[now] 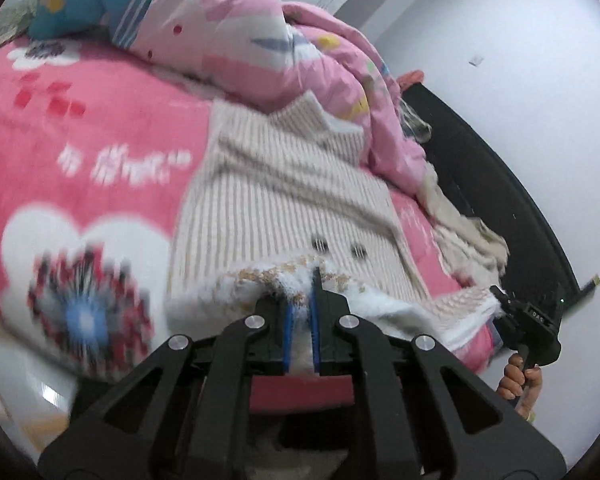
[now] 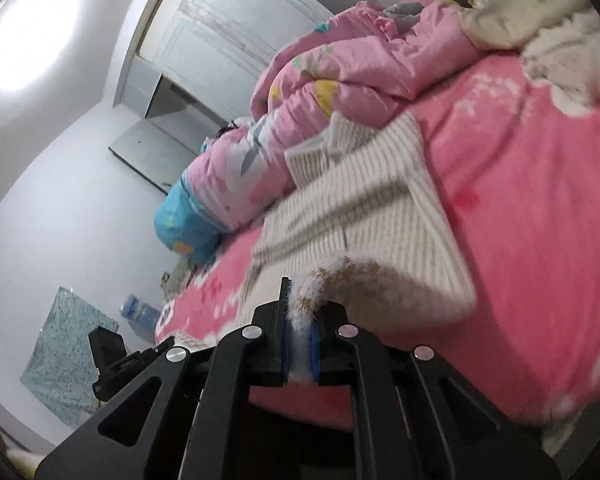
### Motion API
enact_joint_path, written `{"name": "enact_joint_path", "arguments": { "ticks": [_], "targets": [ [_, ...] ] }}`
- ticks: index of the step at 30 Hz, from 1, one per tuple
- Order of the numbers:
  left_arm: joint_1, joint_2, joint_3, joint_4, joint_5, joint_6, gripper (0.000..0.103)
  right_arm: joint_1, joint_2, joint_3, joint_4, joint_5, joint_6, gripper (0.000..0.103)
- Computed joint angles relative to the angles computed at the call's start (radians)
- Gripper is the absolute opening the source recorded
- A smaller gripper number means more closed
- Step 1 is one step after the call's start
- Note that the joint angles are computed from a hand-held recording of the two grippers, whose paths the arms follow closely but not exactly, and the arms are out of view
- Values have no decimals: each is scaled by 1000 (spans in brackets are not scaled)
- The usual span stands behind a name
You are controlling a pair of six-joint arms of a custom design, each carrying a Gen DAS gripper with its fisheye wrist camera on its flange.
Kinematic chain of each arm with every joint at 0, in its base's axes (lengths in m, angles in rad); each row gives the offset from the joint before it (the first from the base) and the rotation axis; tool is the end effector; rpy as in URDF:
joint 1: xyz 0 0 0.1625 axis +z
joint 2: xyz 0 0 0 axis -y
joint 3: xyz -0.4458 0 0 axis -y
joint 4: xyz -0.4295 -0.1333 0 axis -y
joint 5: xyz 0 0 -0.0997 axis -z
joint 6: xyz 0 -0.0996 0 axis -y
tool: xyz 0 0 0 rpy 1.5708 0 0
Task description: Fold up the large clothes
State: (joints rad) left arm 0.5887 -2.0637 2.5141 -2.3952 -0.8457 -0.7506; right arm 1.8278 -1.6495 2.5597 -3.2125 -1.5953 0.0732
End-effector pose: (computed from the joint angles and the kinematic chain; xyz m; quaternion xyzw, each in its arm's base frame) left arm -0.1353 -0.3300 0.3353 0.0406 0.9202 -0.3781 0.0932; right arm 0.2204 -0.3238 0.2603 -0.0813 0.9302 -0.3546 0.0475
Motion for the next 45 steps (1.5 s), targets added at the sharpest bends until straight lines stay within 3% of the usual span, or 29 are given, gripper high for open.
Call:
{"name": "enact_joint_path", "arguments": {
  "ticks": [4,8,11,14,15,17,19,21,27,32,35,38,40,45],
  "targets": [
    [197,215,-98,-214,-42,196,7,-49,204,-159,-20,0,-26,8],
    [353,401,-204,-265,-71,279,10,-95,374,-281,0,-52,-23,11],
    [439,470,-251,-258,-124,292,11,-152,452,-341,83,-68,3,15],
    [493,476,-271,-282,-220,287,13,-200,455,-340,115,7,-2,18],
    [502,464,-266,-303,-255,293,17,-210,440,-331,120,42,-6,21],
    [497,441,-257,-324,-269,300,24,-229,408,-311,120,105,3,45],
    [438,403,-233,-325,-152,307,62,-233,378,-288,89,121,13,63],
    [371,358,-196,-362,-42,337,66,-219,334,-260,51,63,19,72],
    [272,247,-127,-202,-34,223,66,-239,162,-110,20,52,27,73],
    [241,162,19,-175,-209,120,67,-289,2,72,20,96,16,73],
    [287,190,75,-265,-284,91,67,-314,12,122,22,130,29,73],
    [372,253,106,-479,-345,96,67,-292,83,116,-47,89,42,73],
    [418,277,118,-615,-384,102,67,-298,119,104,-105,111,45,73],
    [467,353,128,-831,-373,89,65,-290,220,54,-204,77,59,68]
  ]
}}
